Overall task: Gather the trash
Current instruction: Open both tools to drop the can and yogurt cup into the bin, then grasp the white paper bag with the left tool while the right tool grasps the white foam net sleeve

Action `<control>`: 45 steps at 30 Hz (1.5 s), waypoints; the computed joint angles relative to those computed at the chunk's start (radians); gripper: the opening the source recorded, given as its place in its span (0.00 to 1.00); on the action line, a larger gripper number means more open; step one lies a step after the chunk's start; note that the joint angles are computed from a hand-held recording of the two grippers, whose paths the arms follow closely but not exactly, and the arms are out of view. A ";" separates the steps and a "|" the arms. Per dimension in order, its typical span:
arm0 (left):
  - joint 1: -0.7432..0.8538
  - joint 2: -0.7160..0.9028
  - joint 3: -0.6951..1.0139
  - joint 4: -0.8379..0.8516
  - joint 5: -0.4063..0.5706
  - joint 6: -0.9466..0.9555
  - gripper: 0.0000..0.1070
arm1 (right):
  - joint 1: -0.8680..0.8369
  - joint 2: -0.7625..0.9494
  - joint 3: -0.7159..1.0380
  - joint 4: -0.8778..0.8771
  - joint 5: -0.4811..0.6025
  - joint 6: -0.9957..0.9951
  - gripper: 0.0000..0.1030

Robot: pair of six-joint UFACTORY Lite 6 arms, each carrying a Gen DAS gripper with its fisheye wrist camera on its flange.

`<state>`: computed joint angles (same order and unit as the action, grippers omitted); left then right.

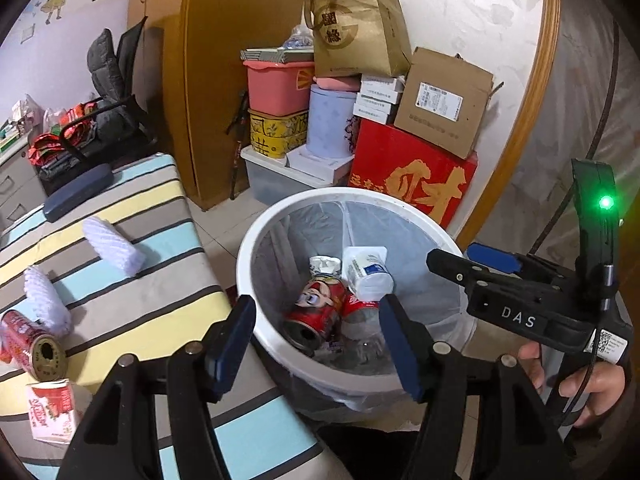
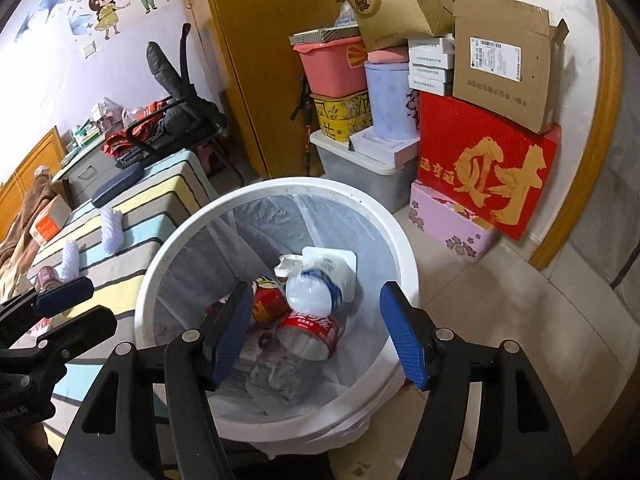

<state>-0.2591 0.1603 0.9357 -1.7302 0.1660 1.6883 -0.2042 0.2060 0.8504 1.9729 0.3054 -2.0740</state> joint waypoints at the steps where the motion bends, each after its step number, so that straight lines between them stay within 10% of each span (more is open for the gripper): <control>1: 0.008 -0.012 -0.010 -0.005 0.006 0.008 0.62 | 0.002 -0.007 -0.005 0.003 0.003 -0.003 0.65; 28: 0.455 -0.349 -0.291 0.028 0.157 0.134 0.62 | 0.321 -0.131 -0.064 0.409 -0.047 -0.324 0.65; 45: 0.951 -0.125 -0.126 0.106 0.300 0.196 0.62 | 0.554 0.144 0.250 0.479 -0.154 -0.424 0.65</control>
<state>0.6923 0.0352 0.8100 -1.6239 0.4664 1.8845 0.3501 0.3497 1.1007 2.4519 0.1517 -2.4977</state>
